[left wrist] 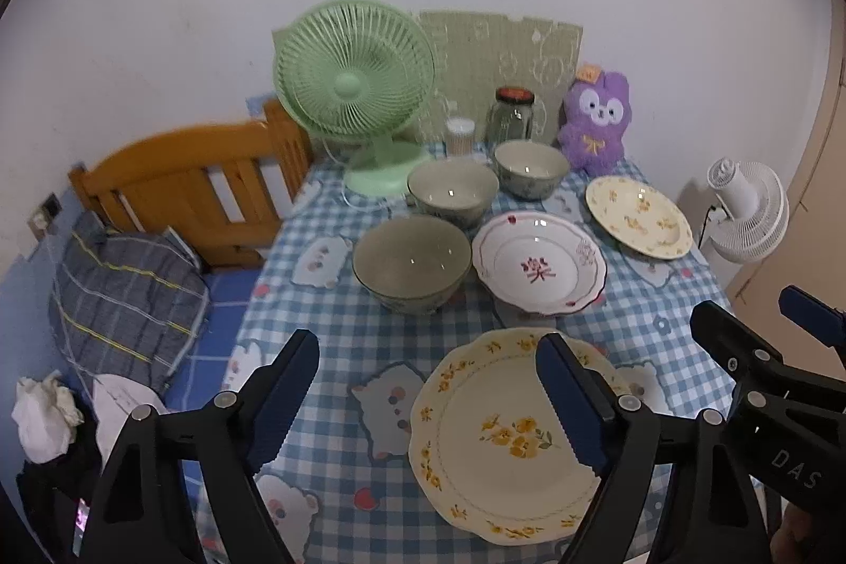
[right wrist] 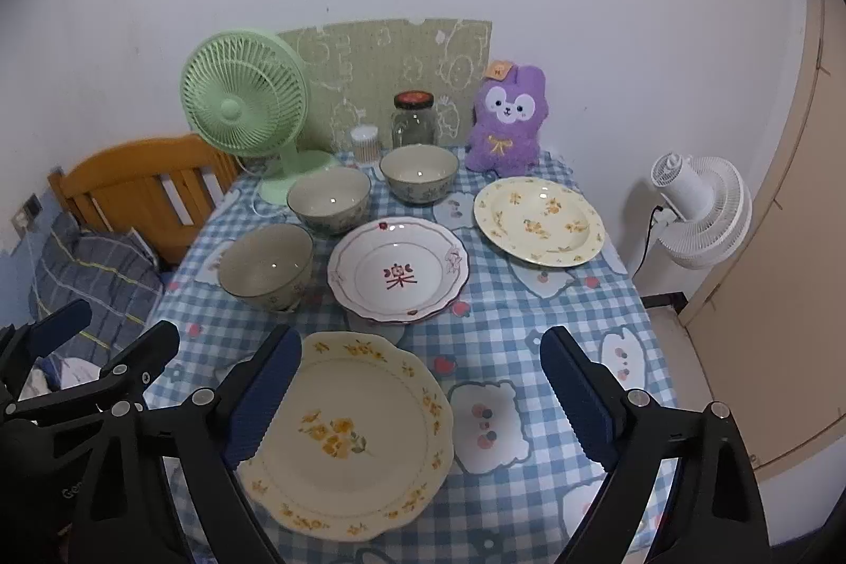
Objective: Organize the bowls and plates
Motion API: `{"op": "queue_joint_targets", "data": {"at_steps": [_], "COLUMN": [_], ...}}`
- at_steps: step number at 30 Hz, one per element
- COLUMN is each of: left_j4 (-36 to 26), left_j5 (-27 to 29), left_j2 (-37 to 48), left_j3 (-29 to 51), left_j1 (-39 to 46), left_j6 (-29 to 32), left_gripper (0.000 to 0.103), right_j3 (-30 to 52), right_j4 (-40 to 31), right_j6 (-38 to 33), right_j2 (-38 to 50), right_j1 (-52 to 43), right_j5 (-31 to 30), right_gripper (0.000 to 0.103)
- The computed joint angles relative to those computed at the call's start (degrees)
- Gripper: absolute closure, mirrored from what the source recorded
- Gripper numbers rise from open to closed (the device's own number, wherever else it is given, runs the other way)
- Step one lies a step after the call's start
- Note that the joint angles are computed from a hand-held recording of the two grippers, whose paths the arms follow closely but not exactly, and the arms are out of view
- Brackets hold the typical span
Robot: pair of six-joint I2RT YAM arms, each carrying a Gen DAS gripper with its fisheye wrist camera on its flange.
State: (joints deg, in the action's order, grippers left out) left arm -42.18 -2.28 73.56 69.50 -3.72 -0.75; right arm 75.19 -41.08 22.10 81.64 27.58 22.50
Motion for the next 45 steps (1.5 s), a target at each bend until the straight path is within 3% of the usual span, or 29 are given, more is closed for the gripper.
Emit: {"op": "queue_joint_targets", "data": {"at_steps": [10, 26, 38, 40, 45], "left_j4": [4.7, 12.5, 12.4, 11.8, 11.4], "left_j5": [6.3, 6.2, 7.1, 6.6, 7.8], "left_j2": [7.4, 17.0, 23.2, 24.0, 24.9], "left_j3": [-3.0, -8.2, -6.7, -6.2, -6.0], "left_j1": [3.1, 3.1, 4.8, 4.5, 4.6], "left_j6": [2.4, 3.9, 3.8, 4.1, 5.3], "left_gripper": [0.02, 0.026, 0.044, 0.054, 0.058], "right_j3": [-2.7, -5.2, -4.1, -3.3, -3.4], "right_j4": [3.9, 9.0, 7.8, 7.4, 8.1], "right_j6": [2.7, 5.0, 5.9, 5.9, 5.5], "right_j2": [7.5, 17.5, 23.1, 24.0, 24.3], "right_j1": [-1.5, -2.8, -4.2, -4.4, -4.6], "right_j5": [-1.1, -2.9, -5.6, -6.2, -6.6], "right_gripper": [0.014, 0.022, 0.028, 0.035, 0.041]}}
